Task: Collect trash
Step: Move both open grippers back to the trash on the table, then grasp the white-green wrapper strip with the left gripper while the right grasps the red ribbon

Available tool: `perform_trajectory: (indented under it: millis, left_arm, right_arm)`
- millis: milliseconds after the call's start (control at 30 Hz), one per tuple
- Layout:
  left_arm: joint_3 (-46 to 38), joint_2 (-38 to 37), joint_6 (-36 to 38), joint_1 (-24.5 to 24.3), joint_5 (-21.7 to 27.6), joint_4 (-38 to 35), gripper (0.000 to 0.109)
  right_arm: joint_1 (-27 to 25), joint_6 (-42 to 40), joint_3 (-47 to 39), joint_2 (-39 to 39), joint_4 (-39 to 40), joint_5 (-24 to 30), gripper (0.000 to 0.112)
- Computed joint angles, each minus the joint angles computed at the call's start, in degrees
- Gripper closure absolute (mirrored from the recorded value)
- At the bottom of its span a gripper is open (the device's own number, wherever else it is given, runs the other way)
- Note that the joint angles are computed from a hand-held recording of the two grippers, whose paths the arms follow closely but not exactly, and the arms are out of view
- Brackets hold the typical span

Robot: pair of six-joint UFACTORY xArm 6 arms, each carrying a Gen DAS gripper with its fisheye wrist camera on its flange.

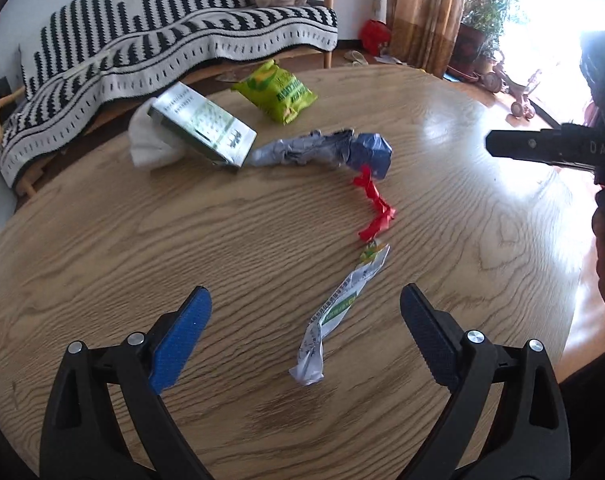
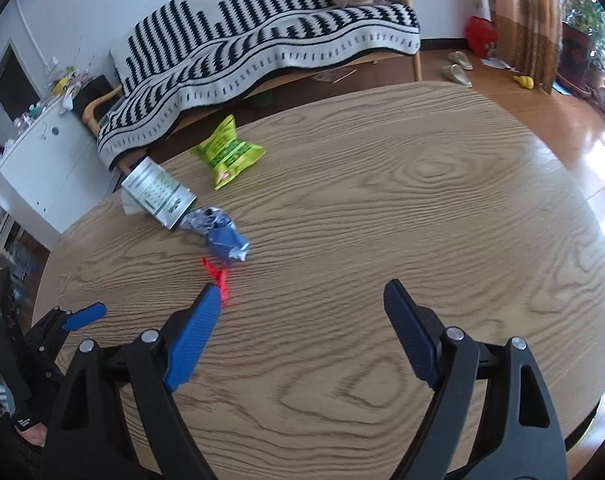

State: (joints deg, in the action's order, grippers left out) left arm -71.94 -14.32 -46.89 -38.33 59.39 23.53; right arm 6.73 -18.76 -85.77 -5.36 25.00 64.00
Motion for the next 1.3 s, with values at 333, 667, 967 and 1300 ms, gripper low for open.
perform_trajectory:
  millis: [333,667,967,1300]
  left_arm:
    - [0.48,2.93,4.5,0.14,-0.48,-0.36,0.034]
    - [0.62,0.34,3.83,0.67,1.27,-2.12,0.096]
    - [3.95,-5.58,-0.29,2.86,1.39,-0.6,0.096]
    - [4.18,-7.0,-1.65,4.17,2.22,0.01,0.096]
  right_arm:
    - [3.53,0.18,-0.72,2.51,-1.6,0.1,0.032]
    - [8.56,1.86,-0.91,4.57,-3.62,-0.29,0.032]
    - [13.29,3.87,-0.47,7.03,-9.8,-4.32,0.031]
    - [14.25,3.52,1.93,5.95,-10.9,-7.76,0.074]
